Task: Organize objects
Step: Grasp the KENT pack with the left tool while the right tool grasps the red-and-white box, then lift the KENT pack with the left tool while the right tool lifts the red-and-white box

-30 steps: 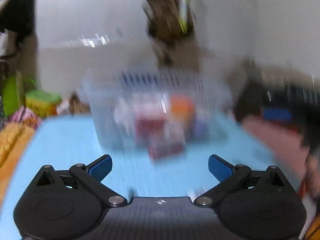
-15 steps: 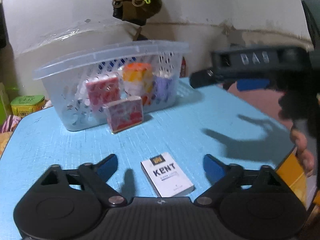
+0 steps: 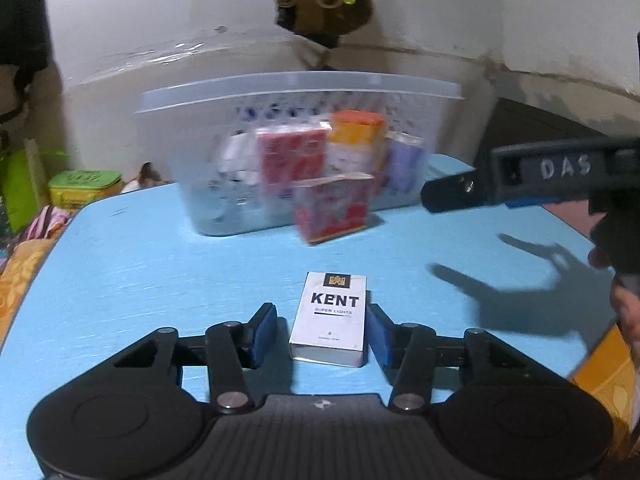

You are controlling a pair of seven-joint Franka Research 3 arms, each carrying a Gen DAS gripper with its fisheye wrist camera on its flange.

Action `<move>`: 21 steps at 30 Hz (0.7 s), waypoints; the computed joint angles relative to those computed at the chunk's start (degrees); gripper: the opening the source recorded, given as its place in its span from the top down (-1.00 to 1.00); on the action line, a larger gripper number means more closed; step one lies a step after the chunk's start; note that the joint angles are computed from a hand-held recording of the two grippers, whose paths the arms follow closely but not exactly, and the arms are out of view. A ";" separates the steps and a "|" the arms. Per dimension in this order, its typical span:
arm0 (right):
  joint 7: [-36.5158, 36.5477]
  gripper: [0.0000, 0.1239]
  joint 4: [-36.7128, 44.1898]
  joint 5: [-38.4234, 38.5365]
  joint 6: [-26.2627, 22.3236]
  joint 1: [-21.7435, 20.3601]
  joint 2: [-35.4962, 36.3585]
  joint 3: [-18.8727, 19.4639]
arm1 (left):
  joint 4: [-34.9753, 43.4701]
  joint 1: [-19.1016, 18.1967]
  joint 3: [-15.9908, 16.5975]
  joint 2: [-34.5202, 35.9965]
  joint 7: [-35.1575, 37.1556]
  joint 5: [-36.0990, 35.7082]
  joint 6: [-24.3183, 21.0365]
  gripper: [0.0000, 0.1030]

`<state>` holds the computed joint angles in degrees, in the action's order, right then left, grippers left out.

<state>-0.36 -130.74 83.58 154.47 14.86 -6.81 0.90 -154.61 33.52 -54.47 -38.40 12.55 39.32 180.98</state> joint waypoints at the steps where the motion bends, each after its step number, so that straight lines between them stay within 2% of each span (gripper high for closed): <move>1: 1.05 -0.66 0.57 -0.42 0.05 0.31 0.63 0.39 | -0.41 -0.12 0.46 -0.12 -0.13 -0.03 0.67 -0.02; 4: 4.54 -0.66 2.84 -2.38 2.06 1.68 3.20 2.11 | -0.85 0.12 0.48 -0.41 0.16 -0.60 1.73 -0.11; 8: 4.33 -0.66 5.31 -1.93 6.59 3.37 6.44 3.88 | -0.69 0.74 -0.51 -0.85 1.01 -1.05 0.97 -0.40; 10: 5.69 -0.60 6.01 -3.56 5.95 3.36 7.41 4.06 | -0.92 0.99 -0.40 -0.79 1.14 -1.22 1.61 -0.46; 12: 4.95 -0.41 6.02 -4.14 5.85 3.29 7.60 4.25 | -1.17 1.30 -0.32 -0.81 1.32 -1.77 2.41 -0.47; 13: 4.10 -0.17 5.79 -4.07 5.46 3.18 7.37 4.24 | -1.41 1.60 -0.38 -0.94 1.41 -2.13 3.11 -0.47; 14: 3.20 -0.01 5.51 -3.82 4.76 3.01 7.06 4.13 | -1.32 2.22 -0.85 -0.95 1.60 -2.59 3.54 -0.47; 18: -1.23 0.00 4.12 -1.55 1.42 2.00 5.12 3.08 | -1.46 3.71 -1.75 -0.99 2.48 -4.99 4.76 -0.47; 21: -3.83 0.00 2.35 -1.46 0.75 1.50 2.43 2.21 | -0.96 5.11 -3.04 -0.53 3.84 -6.37 5.78 -0.46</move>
<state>-4.20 -128.39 82.12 155.22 16.36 -4.38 3.12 -155.57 38.63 -57.51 -38.93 16.39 32.95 186.76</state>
